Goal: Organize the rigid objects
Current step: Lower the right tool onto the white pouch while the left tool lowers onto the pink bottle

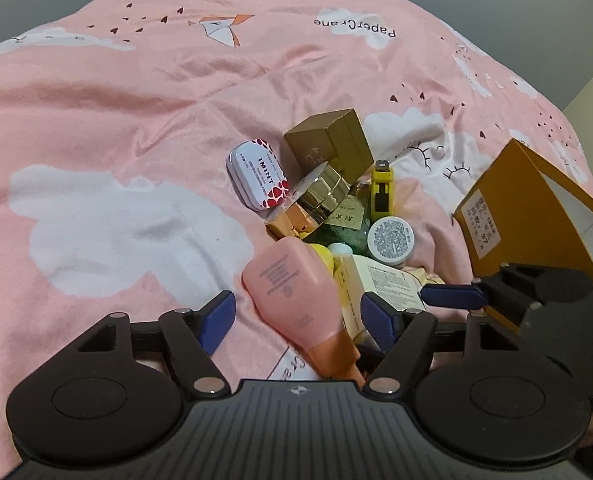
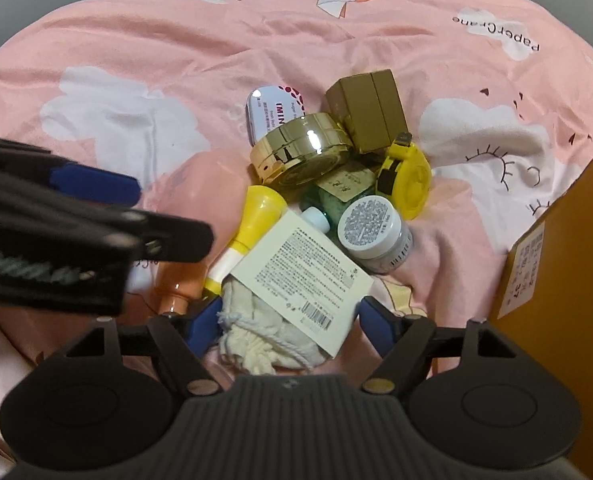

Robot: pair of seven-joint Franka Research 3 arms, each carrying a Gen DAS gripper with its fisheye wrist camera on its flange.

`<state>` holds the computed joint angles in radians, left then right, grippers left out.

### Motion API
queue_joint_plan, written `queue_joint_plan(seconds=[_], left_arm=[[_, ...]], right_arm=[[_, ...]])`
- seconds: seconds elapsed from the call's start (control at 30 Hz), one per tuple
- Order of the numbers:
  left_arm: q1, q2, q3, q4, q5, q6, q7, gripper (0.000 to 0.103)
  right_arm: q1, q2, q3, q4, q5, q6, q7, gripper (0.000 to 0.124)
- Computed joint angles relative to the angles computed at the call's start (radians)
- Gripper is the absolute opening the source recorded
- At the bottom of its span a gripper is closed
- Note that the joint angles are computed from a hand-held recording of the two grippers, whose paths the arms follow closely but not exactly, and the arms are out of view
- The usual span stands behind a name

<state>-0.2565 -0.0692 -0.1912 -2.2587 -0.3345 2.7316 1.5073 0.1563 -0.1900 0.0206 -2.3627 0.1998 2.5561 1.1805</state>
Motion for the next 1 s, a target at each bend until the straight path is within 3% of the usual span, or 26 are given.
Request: queue_joint_plan(seconds=[0.2,0.3,0.37,0.43,0.6,0.9,1.0], left_arm=[[0.01,0.042,-0.011,0.014,0.055,0.019,-0.031,0.065],[0.013,0.038,-0.015,0.006,0.036,0.033,-0.007,0.064],[0.011,0.028,-0.015,-0.002,0.011,0.04,0.017,0.064],[0.007,0.015,-0.012,-0.01,-0.011,0.042,0.042,0.064],[-0.003,0.004,-0.002,-0.017,-0.041,0.039,0.073,0.064],[0.008,0.039,-0.01,0.002,0.003,0.041,0.034,0.063],[0.01,0.038,-0.014,-0.002,-0.015,0.049,0.049,0.063]], right_arm=[[0.006,-0.009,0.013,-0.021,-0.037,0.047,-0.014,0.07],[0.007,0.006,0.016,-0.018,-0.05,0.062,-0.006,0.068],[0.011,0.003,0.01,-0.02,-0.037,0.067,-0.014,0.06],[0.014,-0.021,0.008,-0.034,-0.028,0.078,-0.029,0.045],[-0.014,-0.08,0.022,-0.063,-0.057,0.108,0.054,0.029],[-0.112,-0.085,0.12,-0.115,-0.328,0.262,0.285,0.027],[-0.078,-0.07,0.083,-0.091,-0.303,0.229,0.254,0.027]])
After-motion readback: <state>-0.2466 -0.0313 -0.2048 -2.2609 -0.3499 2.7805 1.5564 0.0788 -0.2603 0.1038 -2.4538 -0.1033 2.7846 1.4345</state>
